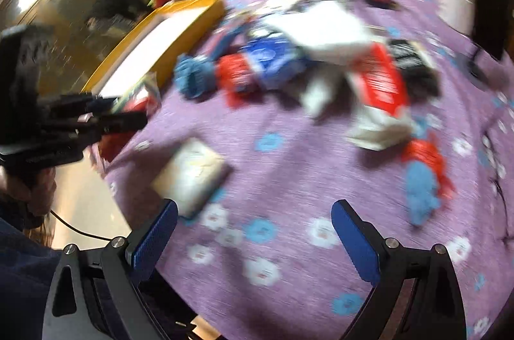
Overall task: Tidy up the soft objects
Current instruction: 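Grasp the bagged sponge stack with the left gripper while the right grasps the Face tissue pack, then carry the sponge stack and tissue pack into the yellow-rimmed tray and release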
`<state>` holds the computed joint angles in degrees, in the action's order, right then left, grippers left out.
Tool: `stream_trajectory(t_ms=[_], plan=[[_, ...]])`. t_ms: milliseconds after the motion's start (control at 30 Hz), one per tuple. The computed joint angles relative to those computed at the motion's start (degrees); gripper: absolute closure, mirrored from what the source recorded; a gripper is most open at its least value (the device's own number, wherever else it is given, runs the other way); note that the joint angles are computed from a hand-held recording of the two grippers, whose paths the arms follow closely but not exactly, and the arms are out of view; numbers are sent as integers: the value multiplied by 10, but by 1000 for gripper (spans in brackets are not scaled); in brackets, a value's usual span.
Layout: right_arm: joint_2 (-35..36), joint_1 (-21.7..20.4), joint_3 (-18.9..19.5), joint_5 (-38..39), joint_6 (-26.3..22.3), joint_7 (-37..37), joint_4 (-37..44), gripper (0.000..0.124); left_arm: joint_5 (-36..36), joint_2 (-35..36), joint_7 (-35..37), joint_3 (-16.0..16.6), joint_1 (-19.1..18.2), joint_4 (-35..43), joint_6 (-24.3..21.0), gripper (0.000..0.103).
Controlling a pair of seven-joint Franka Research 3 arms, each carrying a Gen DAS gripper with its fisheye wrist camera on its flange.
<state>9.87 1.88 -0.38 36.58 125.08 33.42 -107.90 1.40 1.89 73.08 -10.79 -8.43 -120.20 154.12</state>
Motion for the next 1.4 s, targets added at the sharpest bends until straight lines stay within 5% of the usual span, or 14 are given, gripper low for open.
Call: stream_trajectory(t_ms=[200,333,600,667,700,733,833,967,1100,1400], plan=[[0,26,10,-19,25,53,-1,25,-64,-8,80,13,17,-13,39,64],[10,55,13,-65,61,184,-4,34,-202,-4,266,17,39,-6,42,64],[8,122,9,-237,136,505,-38,37,-355,-6,497,46,87,16,-16,64],[5,141,6,-308,148,570,-44,49,-381,0,537,50,99,26,-28,64],[5,152,3,-353,152,609,-45,68,-395,3,557,51,105,30,-33,64],[4,160,3,-385,157,638,-45,75,-409,4,573,51,110,33,-39,64],[0,163,11,-396,153,686,-41,76,-435,9,611,52,123,46,-64,64],[-29,157,23,-376,196,698,-59,76,-455,12,642,54,136,56,-77,64],[-24,145,37,-307,204,634,-19,76,-480,11,642,59,148,62,-72,64],[132,158,67,-189,157,537,237,76,-376,42,533,74,174,125,-84,64]])
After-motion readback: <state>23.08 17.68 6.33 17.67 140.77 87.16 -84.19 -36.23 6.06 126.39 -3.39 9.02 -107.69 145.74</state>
